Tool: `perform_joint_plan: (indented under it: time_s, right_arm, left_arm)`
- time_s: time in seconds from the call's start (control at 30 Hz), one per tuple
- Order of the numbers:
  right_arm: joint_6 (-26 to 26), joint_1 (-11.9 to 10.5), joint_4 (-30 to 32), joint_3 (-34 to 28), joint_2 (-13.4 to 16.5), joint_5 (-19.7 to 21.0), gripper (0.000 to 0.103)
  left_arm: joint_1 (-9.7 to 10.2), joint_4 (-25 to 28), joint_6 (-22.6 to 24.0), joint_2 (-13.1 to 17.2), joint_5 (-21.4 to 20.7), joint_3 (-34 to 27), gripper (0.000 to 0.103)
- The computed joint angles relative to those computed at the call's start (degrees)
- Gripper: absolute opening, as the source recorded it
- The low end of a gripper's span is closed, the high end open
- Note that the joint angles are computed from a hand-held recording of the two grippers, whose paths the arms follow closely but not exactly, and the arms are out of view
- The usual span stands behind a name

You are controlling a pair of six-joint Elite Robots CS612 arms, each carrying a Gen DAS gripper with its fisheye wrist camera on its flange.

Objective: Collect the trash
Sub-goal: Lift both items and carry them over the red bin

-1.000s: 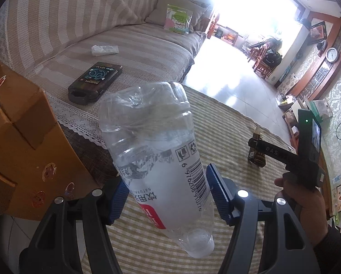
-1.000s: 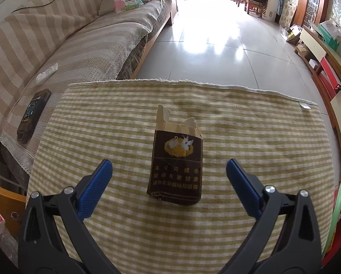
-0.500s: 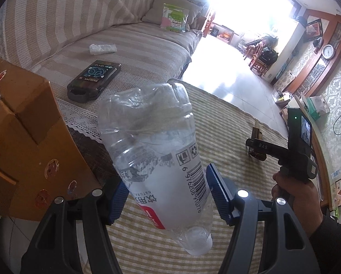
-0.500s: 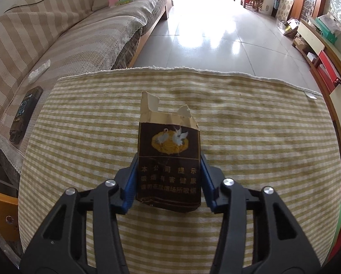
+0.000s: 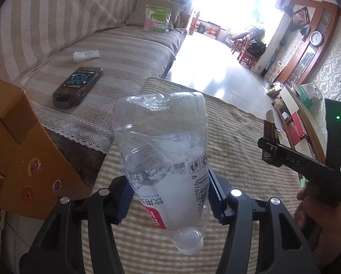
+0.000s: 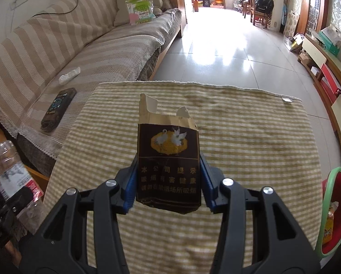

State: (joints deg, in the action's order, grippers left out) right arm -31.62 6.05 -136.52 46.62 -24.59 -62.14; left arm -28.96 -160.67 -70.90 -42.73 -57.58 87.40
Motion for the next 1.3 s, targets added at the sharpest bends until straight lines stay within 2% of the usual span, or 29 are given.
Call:
perform_joint_plan:
  time_s: [0.27,0.7,1.07,1.3]
  right_arm:
    - [-0.21,-2.67,-1.08,6.70,-4.83,4.51,0.046]
    - [0.10,-7.25,-3.30,13.80,-9.65,8.00,0.046]
    - [4.74,-10.98,-4.03,12.65,-8.93,7.93,0.046]
    - [8.12,-13.14,-5.61,10.83,-7.92,7.64,0.046]
  left_arm:
    - [-1.34,0.95,3.86,0.52,-0.39,-2.42,0.053]
    - [-3.72,4.37,11.92,2.57,-0.87,-9.41,0.053]
    - [-5.17,8.32,19.91,5.71,-1.08,-18.54,0.053]
    - [-5.60,10.20,24.49,9.05,-2.52,-25.72,0.053]
